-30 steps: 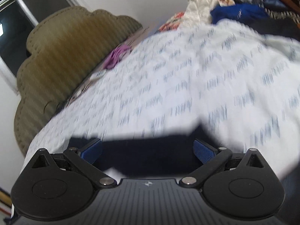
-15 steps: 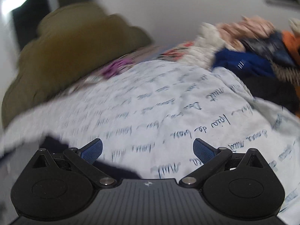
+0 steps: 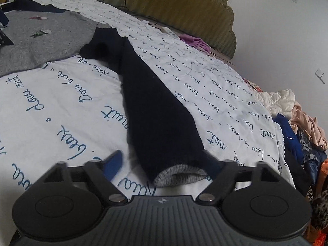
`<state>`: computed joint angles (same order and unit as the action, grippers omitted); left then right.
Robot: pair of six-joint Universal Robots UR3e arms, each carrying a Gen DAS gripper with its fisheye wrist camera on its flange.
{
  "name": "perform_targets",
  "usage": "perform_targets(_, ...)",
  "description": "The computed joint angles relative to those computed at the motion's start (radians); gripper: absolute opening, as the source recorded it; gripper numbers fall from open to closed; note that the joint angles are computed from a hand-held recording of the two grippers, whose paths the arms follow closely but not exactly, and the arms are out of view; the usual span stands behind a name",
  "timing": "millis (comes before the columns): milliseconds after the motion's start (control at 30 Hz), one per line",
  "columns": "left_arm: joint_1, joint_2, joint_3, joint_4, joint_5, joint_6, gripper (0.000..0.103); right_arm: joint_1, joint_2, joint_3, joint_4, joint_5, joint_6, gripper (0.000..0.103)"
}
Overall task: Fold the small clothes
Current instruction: 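Grasp the navy sleeve cuff with the right gripper and lift it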
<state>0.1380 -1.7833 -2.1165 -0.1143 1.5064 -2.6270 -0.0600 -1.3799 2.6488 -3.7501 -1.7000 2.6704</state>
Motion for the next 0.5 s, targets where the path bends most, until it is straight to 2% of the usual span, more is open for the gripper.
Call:
perform_targets(67,0.002,0.001,0.007,-0.012,0.004,-0.005,0.103,0.014,0.006,-0.017,0.009,-0.048,0.022,0.021)
perform_targets(100,0.004,0.002,0.008,-0.017,0.005,-0.005,0.103,-0.002,-0.007,-0.011,0.015,-0.033,0.021,0.014)
perform_targets(200,0.004,0.003,0.014,-0.028,0.009,-0.008,0.103,-0.039,-0.052,0.007,-0.004,0.013,0.041,0.012)
perform_targets(300,-0.004,-0.002,0.020,-0.031,0.015,-0.012,0.103,-0.118,-0.098,-0.035,0.016,0.072,0.118,0.011)
perform_targets(400,-0.009,-0.001,0.011,-0.016,0.021,-0.003,0.103,-0.199,-0.072,-0.158,0.076,0.078,0.213,0.011)
perform_targets(500,-0.006,0.004,0.004,-0.012,0.022,0.004,0.103,-0.266,0.012,-0.337,0.212,0.070,0.306,0.011)
